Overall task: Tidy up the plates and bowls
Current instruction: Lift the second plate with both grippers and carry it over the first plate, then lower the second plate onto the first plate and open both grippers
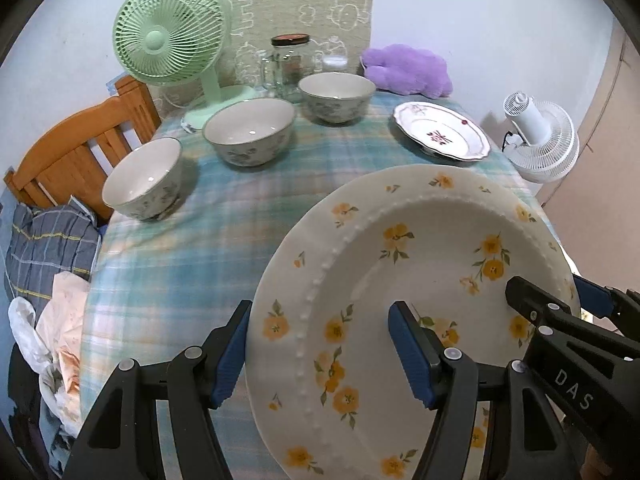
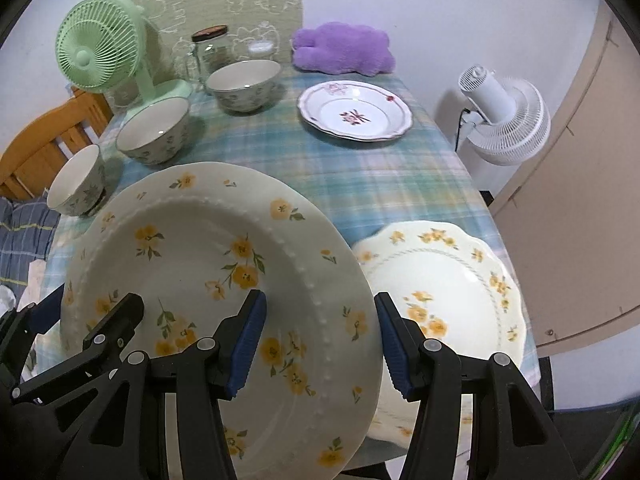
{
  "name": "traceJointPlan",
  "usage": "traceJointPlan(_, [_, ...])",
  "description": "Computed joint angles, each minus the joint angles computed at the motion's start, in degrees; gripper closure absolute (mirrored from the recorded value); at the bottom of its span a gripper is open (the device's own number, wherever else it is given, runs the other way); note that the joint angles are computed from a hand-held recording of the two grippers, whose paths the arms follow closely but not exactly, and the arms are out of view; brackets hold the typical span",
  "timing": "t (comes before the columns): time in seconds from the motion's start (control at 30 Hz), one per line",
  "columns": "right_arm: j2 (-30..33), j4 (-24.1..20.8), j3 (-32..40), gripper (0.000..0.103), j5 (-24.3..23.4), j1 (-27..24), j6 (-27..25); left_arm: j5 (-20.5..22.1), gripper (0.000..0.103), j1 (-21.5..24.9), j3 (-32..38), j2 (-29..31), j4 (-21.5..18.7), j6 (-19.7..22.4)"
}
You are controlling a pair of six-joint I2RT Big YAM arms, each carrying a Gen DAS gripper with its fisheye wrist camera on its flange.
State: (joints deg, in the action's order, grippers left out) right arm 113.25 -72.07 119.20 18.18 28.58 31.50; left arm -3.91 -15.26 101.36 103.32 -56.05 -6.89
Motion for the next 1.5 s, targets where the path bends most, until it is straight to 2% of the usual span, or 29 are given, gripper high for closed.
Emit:
traceJointPlan(0.43, [-7.1,4.12,-11.27,0.044,-3.26,-7.67,-7.73,-2.21,0.035,-7.79,6.65,5.2,-4.0,-8.38])
traceJointPlan(0.77, [-9.07,7.04,-16.32,0.044,-5.42,-13.63,-13.45,-3.02,0.035,-12.29,12.21,10.37,-6.74,-13.38])
traceJointPlan(1.17, [-7.53,8.53,-18.49,0.045,-8.47,-17.92,-18.4,-3.29,0.034,-15.06,16.94,15.97,-9.78,-17.81])
traceJointPlan(1.5, [-6.47,9.16,-17.98,0.045,-10.46,-19.07,-20.83,-7.16,0.032,-16.1,19.87,18.12,-11.37,-19.54])
